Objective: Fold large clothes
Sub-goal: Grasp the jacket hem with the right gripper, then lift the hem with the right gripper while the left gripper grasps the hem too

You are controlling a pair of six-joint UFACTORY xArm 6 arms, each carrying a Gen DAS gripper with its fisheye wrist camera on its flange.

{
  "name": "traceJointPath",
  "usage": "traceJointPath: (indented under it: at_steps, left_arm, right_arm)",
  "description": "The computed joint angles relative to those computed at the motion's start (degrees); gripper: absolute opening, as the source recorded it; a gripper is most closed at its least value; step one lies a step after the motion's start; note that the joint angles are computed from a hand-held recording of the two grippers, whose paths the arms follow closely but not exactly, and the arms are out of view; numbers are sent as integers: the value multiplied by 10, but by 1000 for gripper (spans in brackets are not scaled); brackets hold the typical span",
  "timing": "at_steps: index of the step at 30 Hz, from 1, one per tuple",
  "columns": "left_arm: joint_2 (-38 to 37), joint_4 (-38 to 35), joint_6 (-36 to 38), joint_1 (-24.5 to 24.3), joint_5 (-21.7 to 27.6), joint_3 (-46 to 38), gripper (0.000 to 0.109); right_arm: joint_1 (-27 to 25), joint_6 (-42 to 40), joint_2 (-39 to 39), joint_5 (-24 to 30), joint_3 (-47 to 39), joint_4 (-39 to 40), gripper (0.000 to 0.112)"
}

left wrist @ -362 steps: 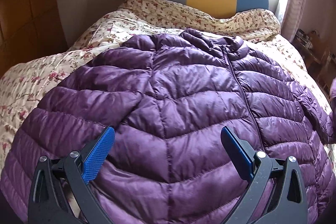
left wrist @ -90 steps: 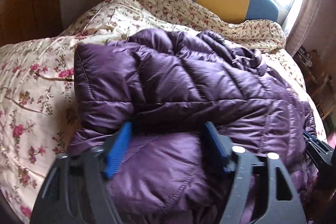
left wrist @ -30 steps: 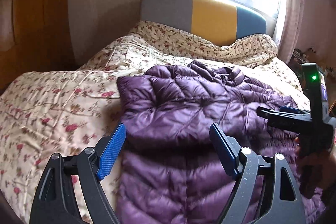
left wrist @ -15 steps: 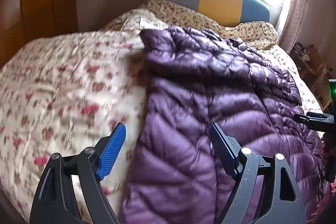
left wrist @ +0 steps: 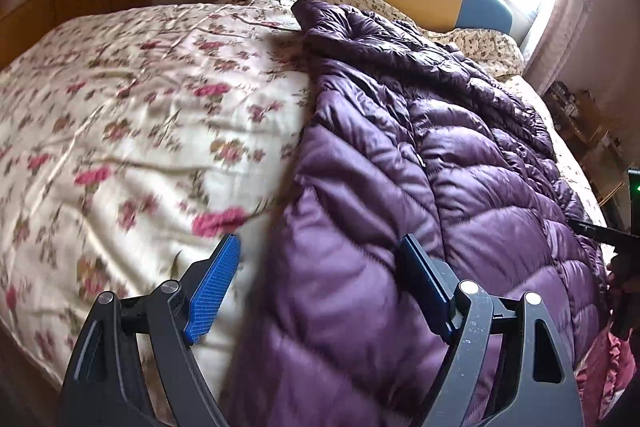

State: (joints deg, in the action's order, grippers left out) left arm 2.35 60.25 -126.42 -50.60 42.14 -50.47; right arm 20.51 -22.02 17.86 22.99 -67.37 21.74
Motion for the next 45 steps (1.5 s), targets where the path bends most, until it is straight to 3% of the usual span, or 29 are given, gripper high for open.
traceJointPath:
  at_steps: [11, 14, 15, 16, 17, 18, 19, 21, 29, 33, 40, 45]
  left_arm:
    - [-17, 9, -78, -46, 8, 23, 81]
    - [-19, 9, -86, -59, 12, 23, 69]
    - [-20, 11, -89, -61, 11, 24, 63]
    - [-21, 17, -95, -62, 5, 25, 51]
    - [-23, 28, -102, -59, -10, 29, 45]
    - [-25, 35, -104, -59, -18, 29, 33]
    - [-24, 37, -102, -60, -19, 27, 21]
    - [-25, 41, -94, -63, -19, 22, 14]
    - [-69, 77, -83, -47, -22, 24, 11]
    - [-81, 104, -62, -15, -37, 14, 9]
    - [-56, 111, 34, 66, -82, -35, 7]
    - [-14, 97, 100, 143, -132, -85, 6]
  right_arm:
    - [-13, -112, -106, 54, 119, 92, 89]
    - [-15, -138, -131, 70, 143, 113, 76]
    - [-17, -158, -140, 83, 149, 131, 64]
    - [-19, -172, -141, 98, 145, 146, 47]
    - [-20, -182, -145, 107, 146, 155, 39]
    - [-18, -193, -151, 116, 148, 162, 26]
    - [-13, -197, -158, 115, 152, 156, 18]
    - [-6, -196, -168, 112, 156, 143, 12]
    - [10, -219, -171, 111, 105, 148, 8]
    - [21, -231, -149, 99, 51, 164, 8]
    - [43, -175, -43, 65, -88, 101, 8]
    - [44, -86, 61, 64, -221, 30, 8]
